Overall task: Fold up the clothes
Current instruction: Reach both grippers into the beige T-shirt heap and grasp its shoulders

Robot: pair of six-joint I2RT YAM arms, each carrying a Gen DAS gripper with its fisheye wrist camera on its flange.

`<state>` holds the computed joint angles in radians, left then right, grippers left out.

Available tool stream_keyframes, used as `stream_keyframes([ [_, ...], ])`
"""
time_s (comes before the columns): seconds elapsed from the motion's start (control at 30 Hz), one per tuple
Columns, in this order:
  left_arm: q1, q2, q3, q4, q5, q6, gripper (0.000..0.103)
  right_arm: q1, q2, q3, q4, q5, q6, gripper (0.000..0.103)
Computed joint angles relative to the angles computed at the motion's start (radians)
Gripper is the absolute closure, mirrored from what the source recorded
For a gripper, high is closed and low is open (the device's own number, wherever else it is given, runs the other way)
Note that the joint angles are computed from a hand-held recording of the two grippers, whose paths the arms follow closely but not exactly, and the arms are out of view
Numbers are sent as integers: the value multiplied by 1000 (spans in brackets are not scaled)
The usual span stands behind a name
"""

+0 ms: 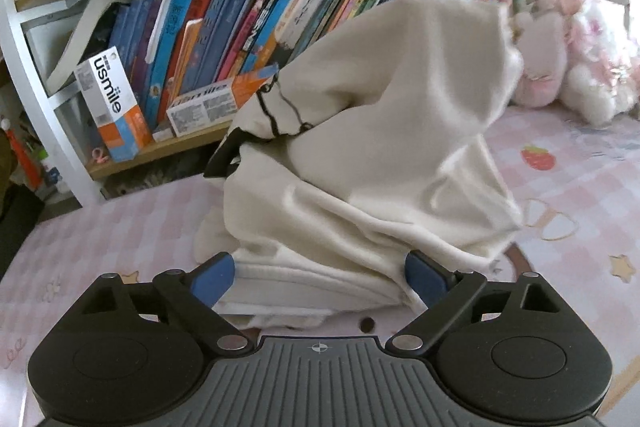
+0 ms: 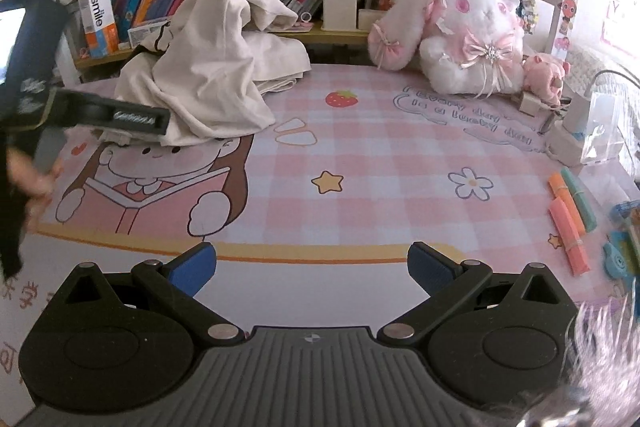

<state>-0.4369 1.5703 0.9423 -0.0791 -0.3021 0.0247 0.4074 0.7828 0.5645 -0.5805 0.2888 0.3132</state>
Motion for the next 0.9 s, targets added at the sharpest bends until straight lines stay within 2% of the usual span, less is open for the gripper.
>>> stream_keyframes([
  [0.07, 14, 24, 11, 7, 15, 3, 10, 1, -16, -3, -11, 3, -10, 0],
  [0.13, 25, 41, 18, 14, 33, 5, 20, -2, -31, -5, -22, 4, -20, 0],
  [0.2, 34, 39, 26, -5, 69, -14, 62, -14, -46, -7, -31, 0, -33, 0],
  [0.3, 35, 26, 38, -41, 99, -41, 85, -43, -64, -8, -38, -17, -53, 0],
  [0.47, 23, -96, -4, -71, 102, -112, 90, -67, -93, -10, -27, -37, -100, 0],
  [0.63, -5, -270, -49, -134, 102, -217, 91, -57, -103, -9, 10, -62, -182, 0],
  [0.77, -59, -390, -66, -199, 96, -317, 91, -35, -92, -8, 69, -112, -312, 0],
  [0.9, -139, -474, -71, -253, 77, -394, 91, 48, -77, -23, 173, -109, -509, 0],
])
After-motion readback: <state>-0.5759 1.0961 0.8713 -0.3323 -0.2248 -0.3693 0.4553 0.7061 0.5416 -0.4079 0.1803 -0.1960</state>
